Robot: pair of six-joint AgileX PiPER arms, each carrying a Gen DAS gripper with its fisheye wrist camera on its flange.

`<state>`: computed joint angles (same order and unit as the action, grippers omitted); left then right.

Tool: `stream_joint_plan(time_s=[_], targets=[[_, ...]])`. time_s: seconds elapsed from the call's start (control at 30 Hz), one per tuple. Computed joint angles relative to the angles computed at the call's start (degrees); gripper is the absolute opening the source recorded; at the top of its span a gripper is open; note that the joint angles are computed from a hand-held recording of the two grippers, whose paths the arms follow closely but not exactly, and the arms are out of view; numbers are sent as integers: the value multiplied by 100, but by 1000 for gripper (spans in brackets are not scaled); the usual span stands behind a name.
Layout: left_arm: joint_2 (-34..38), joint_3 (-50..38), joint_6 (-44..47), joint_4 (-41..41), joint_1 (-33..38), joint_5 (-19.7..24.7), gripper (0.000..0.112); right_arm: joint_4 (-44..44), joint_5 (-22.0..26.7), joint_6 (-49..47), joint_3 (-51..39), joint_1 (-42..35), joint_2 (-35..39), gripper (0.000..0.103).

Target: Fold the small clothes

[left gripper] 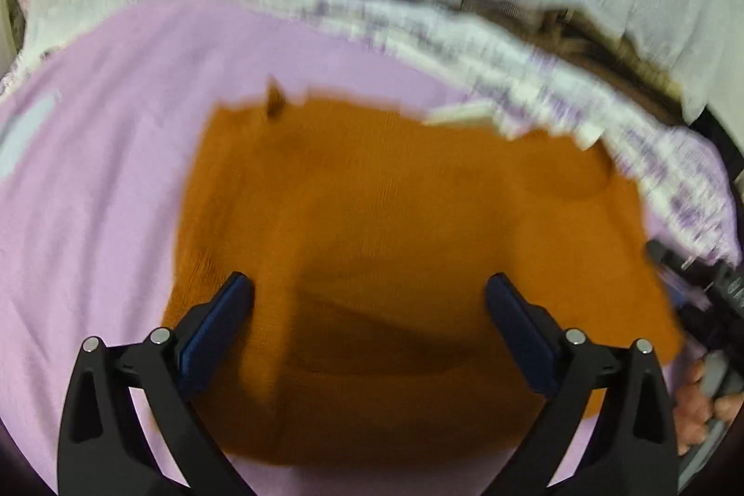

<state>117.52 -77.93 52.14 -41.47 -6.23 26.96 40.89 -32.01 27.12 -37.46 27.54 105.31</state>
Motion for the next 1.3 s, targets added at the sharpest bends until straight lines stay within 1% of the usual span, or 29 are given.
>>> stream_joint_plan(time_s=[0.07, 0.1, 0.13, 0.17, 0.2, 0.23, 0.27, 0.33, 0.37, 0.4, 0.43, 0.47, 0.5, 0.57, 0.63, 0.7, 0.8, 0.83, 0.87, 0.9, 0.97, 1.0, 1.07, 1.1, 1.17, 1.23, 1.3], targets=[[-159, 361, 82, 109, -239, -655, 99, -267, 179, 40, -198, -162, 110, 60], [-222, 492, 85, 147, -317, -878, 99, -362, 244, 49, -262, -222, 142, 60], [-247, 556, 132, 121, -345, -975, 99, -510, 329, 79, -355, -298, 189, 60], [-240, 544, 193, 39, -322, -931, 99, -541, 398, 15, -431, -331, 221, 60], [-208, 462, 205, 2, -271, -799, 99, -481, 446, -121, -491, -330, 243, 58], [-181, 408, 257, -74, -224, -695, 99, -354, 484, -304, -536, -296, 261, 54], [-168, 387, 340, -172, -192, -641, 99, -435, 505, -257, -532, -297, 264, 45], [-187, 431, 467, -286, -194, -693, 99, -909, 397, 228, -425, -329, 257, 38], [-203, 464, 623, -431, -188, -721, 99, -1223, 273, 579, -332, -352, 247, 31], [-238, 539, 899, -700, -152, -733, 98, -1497, 138, 891, -253, -362, 249, 21], [-293, 617, 1255, -1070, -90, -704, 98, -1664, -17, 1104, -168, -345, 240, 19], [-317, 639, 1455, -1276, -31, -647, 98, -1613, -106, 1088, -121, -301, 222, 18], [-357, 682, 1659, -1500, 28, -600, 98, -1348, -123, 843, -131, -214, 199, 18], [-442, 768, 2019, -1944, 164, -538, 98, -1118, -115, 563, -154, -137, 184, 18], [-489, 760, 2124, -2118, 327, -420, 98, -1262, -95, 641, -163, -184, 196, 20], [-454, 578, 1873, -1953, 530, -278, 98, -1553, -125, 963, -124, -283, 253, 22], [-191, -20, 1002, -1194, 885, 16, 98, -1868, -270, 1345, -28, -364, 308, 22], [-125, -151, 837, -1013, 960, 78, 98, -1763, -282, 1284, -23, -336, 305, 22], [-1, -376, 548, -673, 1081, 116, 98, -1649, -313, 1202, -7, -288, 305, 19], [73, -486, 448, -531, 1152, 111, 98, -1439, -327, 1026, -13, -226, 285, 17], [269, -723, 233, -287, 1347, 199, 98, -740, -342, 409, -56, -11, 195, 16], [404, -878, 126, -250, 1442, 384, 98, -332, -346, 71, -106, 124, 137, 15], [712, -1185, -43, -356, 1635, 850, 98, 131, -307, -247, -191, 273, 54, 15], [710, -1148, -10, -454, 1663, 831, 98, 367, -256, -451, -247, 331, 1, 15], [581, -964, 447, -823, 1706, 773, 98, 1136, -120, -1232, -450, 491, -119, 15], [401, -638, 962, -1131, 1682, 568, 98, 1849, -12, -1918, -657, 613, -211, 15], [323, -497, 1114, -1161, 1613, 372, 98, 2479, 80, -2512, -878, 685, -250, 15]])
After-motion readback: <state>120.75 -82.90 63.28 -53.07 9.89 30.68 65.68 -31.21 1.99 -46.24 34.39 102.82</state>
